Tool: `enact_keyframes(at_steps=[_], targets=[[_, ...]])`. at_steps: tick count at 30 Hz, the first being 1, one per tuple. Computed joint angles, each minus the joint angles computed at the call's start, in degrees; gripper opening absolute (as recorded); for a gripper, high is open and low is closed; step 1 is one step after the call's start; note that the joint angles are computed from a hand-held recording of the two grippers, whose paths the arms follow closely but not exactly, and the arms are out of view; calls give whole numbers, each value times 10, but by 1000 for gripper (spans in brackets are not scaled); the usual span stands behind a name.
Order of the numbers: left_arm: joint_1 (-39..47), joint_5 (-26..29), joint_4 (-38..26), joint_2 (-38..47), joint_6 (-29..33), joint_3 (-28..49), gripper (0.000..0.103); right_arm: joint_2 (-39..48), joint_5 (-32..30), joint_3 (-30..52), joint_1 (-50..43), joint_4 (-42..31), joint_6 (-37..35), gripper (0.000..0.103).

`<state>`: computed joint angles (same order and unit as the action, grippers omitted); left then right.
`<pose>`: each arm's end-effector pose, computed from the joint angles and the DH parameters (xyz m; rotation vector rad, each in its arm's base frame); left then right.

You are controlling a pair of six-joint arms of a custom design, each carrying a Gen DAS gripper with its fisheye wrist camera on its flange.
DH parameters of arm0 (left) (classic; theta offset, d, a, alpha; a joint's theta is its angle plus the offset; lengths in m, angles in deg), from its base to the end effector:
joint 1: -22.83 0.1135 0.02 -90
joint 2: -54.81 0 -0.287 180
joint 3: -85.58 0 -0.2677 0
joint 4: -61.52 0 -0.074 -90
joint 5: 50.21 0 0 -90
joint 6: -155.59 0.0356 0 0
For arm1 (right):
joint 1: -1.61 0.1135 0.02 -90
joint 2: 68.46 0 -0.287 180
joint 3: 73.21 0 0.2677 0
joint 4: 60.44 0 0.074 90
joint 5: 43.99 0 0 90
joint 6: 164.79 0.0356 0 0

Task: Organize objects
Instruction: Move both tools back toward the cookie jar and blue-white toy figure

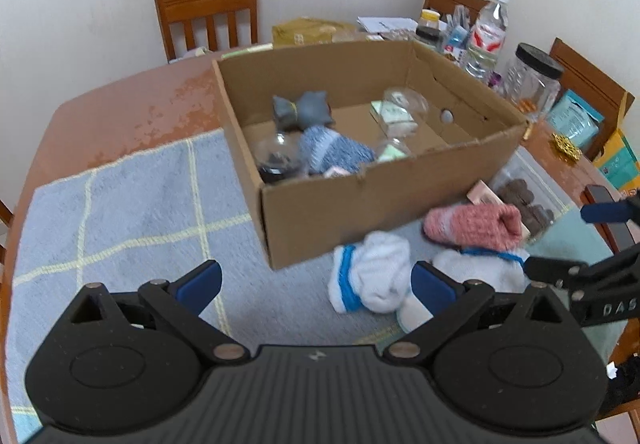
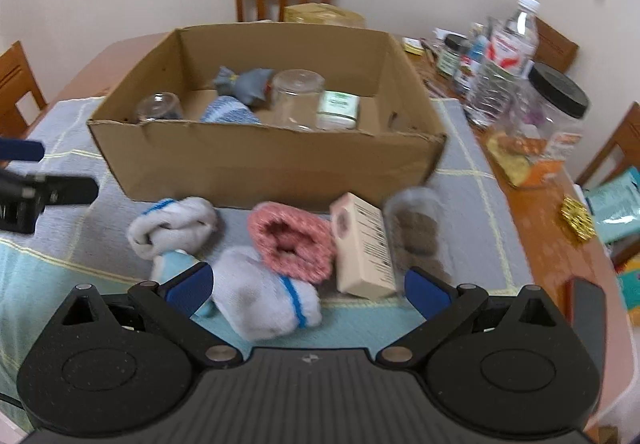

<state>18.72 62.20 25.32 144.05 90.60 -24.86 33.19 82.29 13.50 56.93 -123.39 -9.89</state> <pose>0.3264 -0.0371 0.2218 0.7659 2.3518 -0.3435 0.2211 0.2825 0.2252 0.2937 2.4699 -0.1772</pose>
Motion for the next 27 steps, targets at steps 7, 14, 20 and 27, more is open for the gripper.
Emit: enact_keyframes(at_steps=[7, 14, 20, 27], targets=[[-43, -47, 25, -20, -48, -37, 101, -53, 10, -60, 6, -3, -3, 103], [-108, -129, 53, -50, -168, -81, 101, -155, -31, -180, -55, 123, -156, 103], [-158, -191, 76, -57, -273, -107, 101, -218, -120, -256, -148, 228, -329, 103], [-209, -255, 80, -55, -393, -115, 101, -234, -257, -296, -270, 317, -504, 103]])
